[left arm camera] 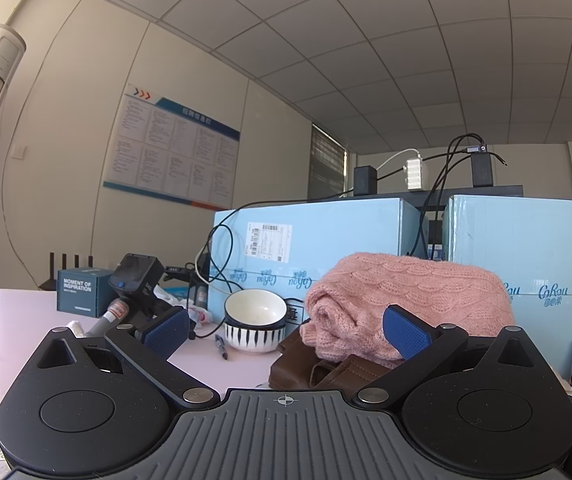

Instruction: Fold clothes

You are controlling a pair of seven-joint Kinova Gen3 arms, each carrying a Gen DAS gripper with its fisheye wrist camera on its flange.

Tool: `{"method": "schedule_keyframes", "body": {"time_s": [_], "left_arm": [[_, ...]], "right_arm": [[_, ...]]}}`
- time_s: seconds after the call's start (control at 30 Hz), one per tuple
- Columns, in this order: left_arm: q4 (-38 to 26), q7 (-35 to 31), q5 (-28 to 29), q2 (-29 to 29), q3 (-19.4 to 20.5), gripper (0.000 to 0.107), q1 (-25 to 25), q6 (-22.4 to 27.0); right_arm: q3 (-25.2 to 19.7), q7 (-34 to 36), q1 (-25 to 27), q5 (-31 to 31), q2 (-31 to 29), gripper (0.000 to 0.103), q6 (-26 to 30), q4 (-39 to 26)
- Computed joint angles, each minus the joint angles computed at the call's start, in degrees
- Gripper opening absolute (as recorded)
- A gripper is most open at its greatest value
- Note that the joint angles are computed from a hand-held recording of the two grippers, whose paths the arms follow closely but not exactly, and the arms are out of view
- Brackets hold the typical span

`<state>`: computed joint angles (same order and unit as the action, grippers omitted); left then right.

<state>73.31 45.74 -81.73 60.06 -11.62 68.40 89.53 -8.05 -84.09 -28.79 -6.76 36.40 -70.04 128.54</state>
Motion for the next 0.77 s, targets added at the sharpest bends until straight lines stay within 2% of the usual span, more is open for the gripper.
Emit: {"method": "schedule_keyframes", "body": {"time_s": [0.77], "left_arm": [[0.1,0.3,-0.1,0.0,0.0,0.103,0.0,0.0]], "right_arm": [[-0.1,-0.1,0.2,0.3,-0.1,0.103,0.5,0.0]]}}
